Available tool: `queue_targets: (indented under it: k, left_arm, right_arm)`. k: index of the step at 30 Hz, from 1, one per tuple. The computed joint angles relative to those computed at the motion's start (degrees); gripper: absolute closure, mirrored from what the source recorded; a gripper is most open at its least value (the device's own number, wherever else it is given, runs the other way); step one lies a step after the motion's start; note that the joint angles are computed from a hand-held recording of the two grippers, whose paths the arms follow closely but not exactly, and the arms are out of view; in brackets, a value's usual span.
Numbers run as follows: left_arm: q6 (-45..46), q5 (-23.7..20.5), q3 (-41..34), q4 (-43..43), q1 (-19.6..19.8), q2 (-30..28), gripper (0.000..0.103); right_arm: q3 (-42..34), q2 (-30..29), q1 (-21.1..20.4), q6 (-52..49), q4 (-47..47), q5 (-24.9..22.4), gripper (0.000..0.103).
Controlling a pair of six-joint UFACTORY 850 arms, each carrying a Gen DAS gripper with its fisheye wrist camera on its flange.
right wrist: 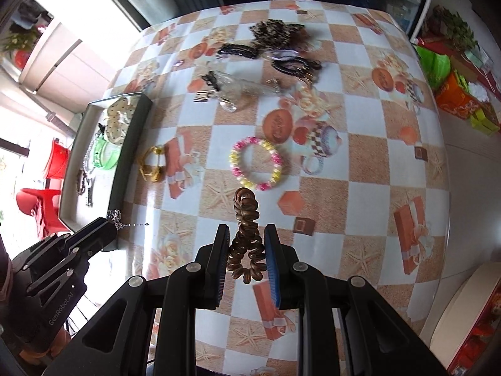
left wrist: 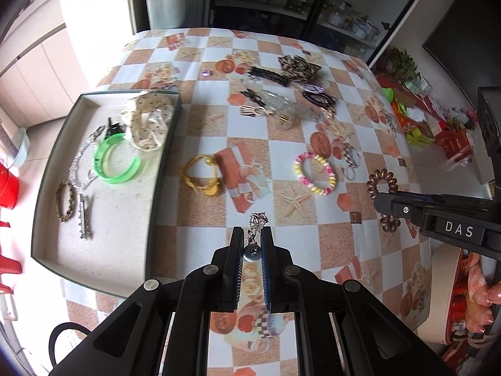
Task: Organize jewelry
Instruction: 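Carry the charm and coil hair tie into the white tray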
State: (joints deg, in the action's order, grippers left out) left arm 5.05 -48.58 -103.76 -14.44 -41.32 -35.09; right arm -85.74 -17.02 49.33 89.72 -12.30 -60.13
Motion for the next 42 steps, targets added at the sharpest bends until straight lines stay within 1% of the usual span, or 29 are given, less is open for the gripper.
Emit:
queue_targets:
  k: [8, 14, 21, 24, 29, 33, 36, 41, 42]
  left_arm:
    - [-3.10, 2.17, 1.81, 1.78, 4.58, 1.55, 0.089]
    - [-7.16, 3.79, 2.28, 4.60, 8.19, 1.39, 0.089]
    - [-11.17, 4.72, 2.57, 6.35, 11.77, -0.39, 0.089]
    - [-11.70, 5.24, 2.99, 6.53, 12.44, -1.05, 0.089]
    - [-11.33, 5.48, 3.57, 7.25, 12.28, -2.29, 0.089]
    - [-11.82, 5.73, 3.92, 7.71, 12.24, -3.39, 0.089]
    - [-11.81, 6.07, 4.44, 7.83, 12.26, -3.74, 0.090]
    - [-13.43, 5.89, 4.53, 10.35, 11.78, -4.61, 0.089]
    - [-13.84, 5.96, 4.55, 10.83, 11.73, -4.74, 0.089]
  right_arm:
    - [-12.84, -9.15, -2.10, -10.00, 1.21, -1.08, 0.078]
    - [-25.49, -18.44, -3.82, -19.33, 3.99, -0.79, 0.078]
    - [-41.41, -30.13, -5.04, -28.99, 8.02, -2.55, 0.078]
    - [-45.81, -33.56, -5.36, -31.40, 10.18, -2.98, 0.078]
    - [-49.98, -37.53, -5.90, -35.41, 13.84, -2.38, 0.079]
    - [-55.46, -41.97, -6.13, -38.33, 16.24, -3.41, 0.079]
    - [-59.58, -45.26, -6.33, -39.99, 17.84, -4.57, 0.079]
    - [-67.30, -51.34, -6.98, -41.96, 20.83, -7.08, 0.079]
    - [-71.44, -53.90, -7.05, -41.95, 20.98, -9.05, 0.079]
